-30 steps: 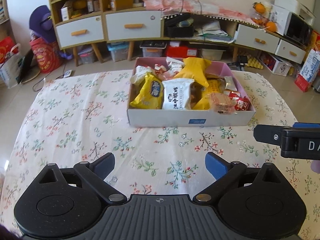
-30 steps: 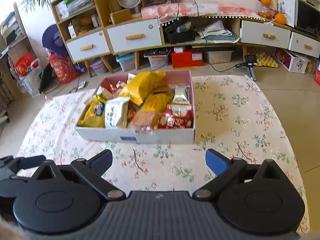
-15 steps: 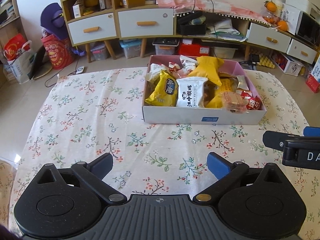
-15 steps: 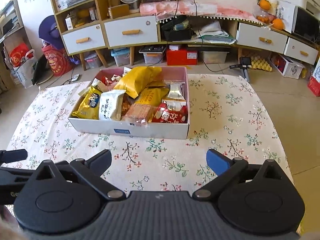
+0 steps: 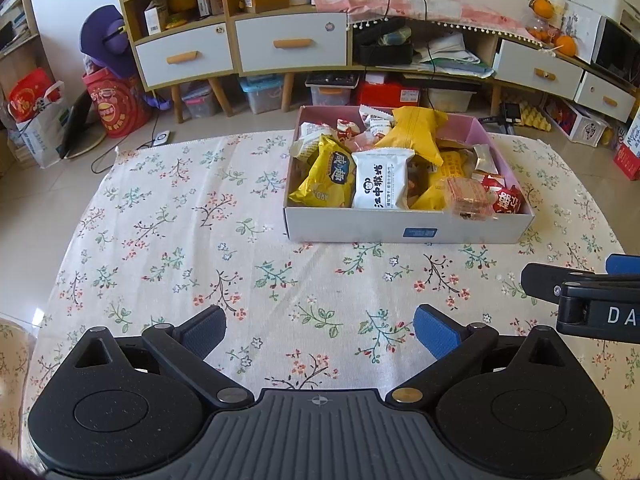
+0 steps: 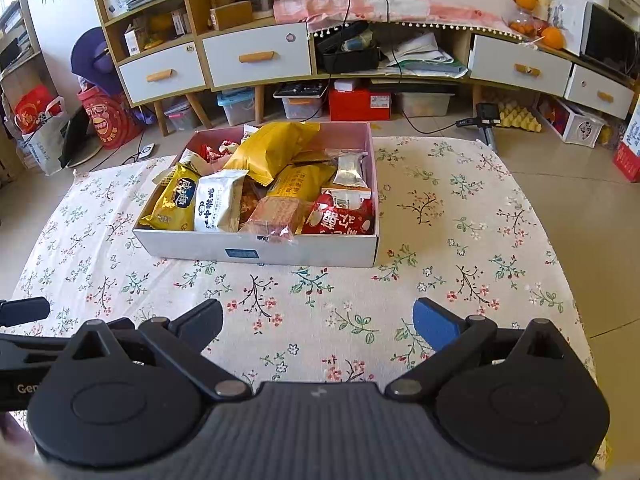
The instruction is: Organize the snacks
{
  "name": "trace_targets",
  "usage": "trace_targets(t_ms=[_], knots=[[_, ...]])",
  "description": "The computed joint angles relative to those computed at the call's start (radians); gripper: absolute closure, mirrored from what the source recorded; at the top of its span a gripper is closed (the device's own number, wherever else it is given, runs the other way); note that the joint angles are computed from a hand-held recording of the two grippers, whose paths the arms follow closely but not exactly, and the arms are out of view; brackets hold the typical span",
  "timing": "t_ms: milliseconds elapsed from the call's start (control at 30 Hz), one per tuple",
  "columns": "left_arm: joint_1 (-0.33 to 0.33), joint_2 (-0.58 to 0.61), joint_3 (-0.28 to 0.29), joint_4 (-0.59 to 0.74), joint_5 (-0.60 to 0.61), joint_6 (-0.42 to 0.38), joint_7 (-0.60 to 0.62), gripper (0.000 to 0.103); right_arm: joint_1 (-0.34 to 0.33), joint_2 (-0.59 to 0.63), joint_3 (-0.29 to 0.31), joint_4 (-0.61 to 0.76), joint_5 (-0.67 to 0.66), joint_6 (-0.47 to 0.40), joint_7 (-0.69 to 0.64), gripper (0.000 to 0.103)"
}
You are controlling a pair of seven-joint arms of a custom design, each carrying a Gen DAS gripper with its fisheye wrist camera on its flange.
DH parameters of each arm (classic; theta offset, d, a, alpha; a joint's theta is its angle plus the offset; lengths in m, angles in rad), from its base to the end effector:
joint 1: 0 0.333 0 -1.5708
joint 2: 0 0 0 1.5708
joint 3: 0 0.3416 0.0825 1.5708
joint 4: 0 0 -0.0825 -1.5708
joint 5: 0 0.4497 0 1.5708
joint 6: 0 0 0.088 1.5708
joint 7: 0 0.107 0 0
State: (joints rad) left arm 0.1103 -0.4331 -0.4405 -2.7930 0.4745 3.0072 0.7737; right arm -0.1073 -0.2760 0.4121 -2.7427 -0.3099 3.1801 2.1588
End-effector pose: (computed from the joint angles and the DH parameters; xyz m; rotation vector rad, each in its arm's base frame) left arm 0.4075 -0.1631 0.3561 -1.8206 1.8321 -0.6028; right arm 0.4373 0.1617 0.3451 -1.8376 1.7375 -0.5440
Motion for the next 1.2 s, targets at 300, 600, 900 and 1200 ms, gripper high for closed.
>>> trace_targets(t_ms=[300,600,900,1200], knots=[[-0.006,0.003,0.006,0.0,0.0,0.0,0.004,0.002,0.024,0.002,-0.024,0.002,0.006,-0.006,-0.007,0.001],[-0.011,0.005,0.008,0.002,-0.004,0.0,0.008,0.002,0.03,0.002,-0.029,0.003,0.002,-0.011,-0.002,0.001],[-0.009,0.003,0.004,0.003,-0.001,-0.006,0.008,0.002,0.04,0.002,-0.039,0.004,-0.002,-0.016,0.002,0.001],[-0.022,0.006,0.016,0.003,-0.001,-0.008,0.021,0.002,0.055,0.003,-0.05,0.003,-0.005,-0.018,0.002,0.001]])
